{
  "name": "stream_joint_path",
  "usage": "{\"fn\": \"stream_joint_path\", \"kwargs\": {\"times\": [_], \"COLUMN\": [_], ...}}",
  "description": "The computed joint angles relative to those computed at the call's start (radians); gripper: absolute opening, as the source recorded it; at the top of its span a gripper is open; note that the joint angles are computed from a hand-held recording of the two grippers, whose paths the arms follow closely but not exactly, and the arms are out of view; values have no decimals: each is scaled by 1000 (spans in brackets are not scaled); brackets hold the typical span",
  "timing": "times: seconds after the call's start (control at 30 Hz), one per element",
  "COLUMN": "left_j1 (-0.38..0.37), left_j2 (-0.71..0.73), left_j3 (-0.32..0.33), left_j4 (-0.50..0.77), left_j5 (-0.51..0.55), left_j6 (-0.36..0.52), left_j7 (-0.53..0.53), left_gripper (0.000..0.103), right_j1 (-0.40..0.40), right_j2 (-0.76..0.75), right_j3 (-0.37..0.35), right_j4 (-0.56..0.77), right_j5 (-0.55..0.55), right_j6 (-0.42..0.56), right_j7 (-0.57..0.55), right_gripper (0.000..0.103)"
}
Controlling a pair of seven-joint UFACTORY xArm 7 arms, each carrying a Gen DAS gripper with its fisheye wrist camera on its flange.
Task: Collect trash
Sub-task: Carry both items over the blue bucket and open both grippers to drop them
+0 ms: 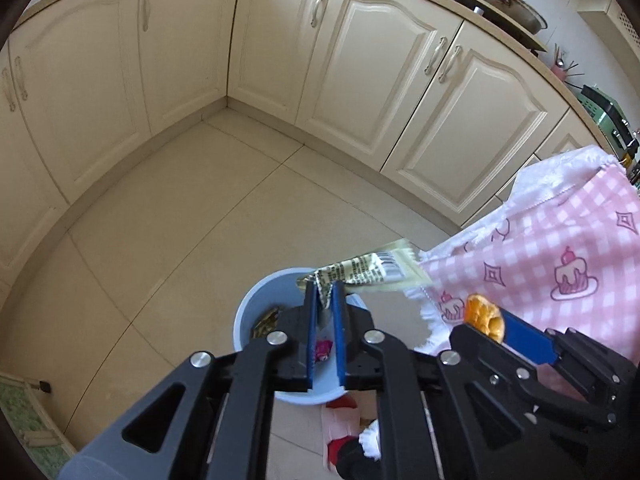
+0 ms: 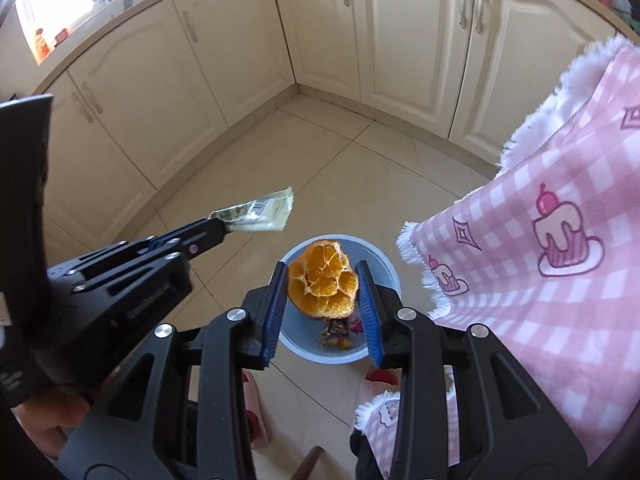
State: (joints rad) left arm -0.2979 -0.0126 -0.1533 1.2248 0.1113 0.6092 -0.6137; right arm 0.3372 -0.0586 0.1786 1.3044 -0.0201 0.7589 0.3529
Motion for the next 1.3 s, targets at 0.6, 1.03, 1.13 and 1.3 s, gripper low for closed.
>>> {"fn": "stream_joint_path", "kwargs": {"times": [0.6,1.03,1.13,1.3], "left_j1": [21,50,53,56], "left_j2": [-69,-150,-169,-216], "left_j3": [8,6,0,-10], "left_j4": [-89,-107,-104,-100], "left_j5": [-87,-78,-70,-59], "left_j6": [-2,1,7,23], "left_j7": [16,3,-5,-17], "left_gripper": [40,40,40,40], "right_j1": [9,25,23,11], "right_j2": [61,74,50,-27], "right_j3": [-1,-5,-4,7], "right_j4": [33,66,50,15], "right_j5": [-33,-136,-151,-195], "right_j6": [-27,-102,-107,-105], "right_j7": [35,109,120,152], "right_gripper": [35,52,52,52]}}
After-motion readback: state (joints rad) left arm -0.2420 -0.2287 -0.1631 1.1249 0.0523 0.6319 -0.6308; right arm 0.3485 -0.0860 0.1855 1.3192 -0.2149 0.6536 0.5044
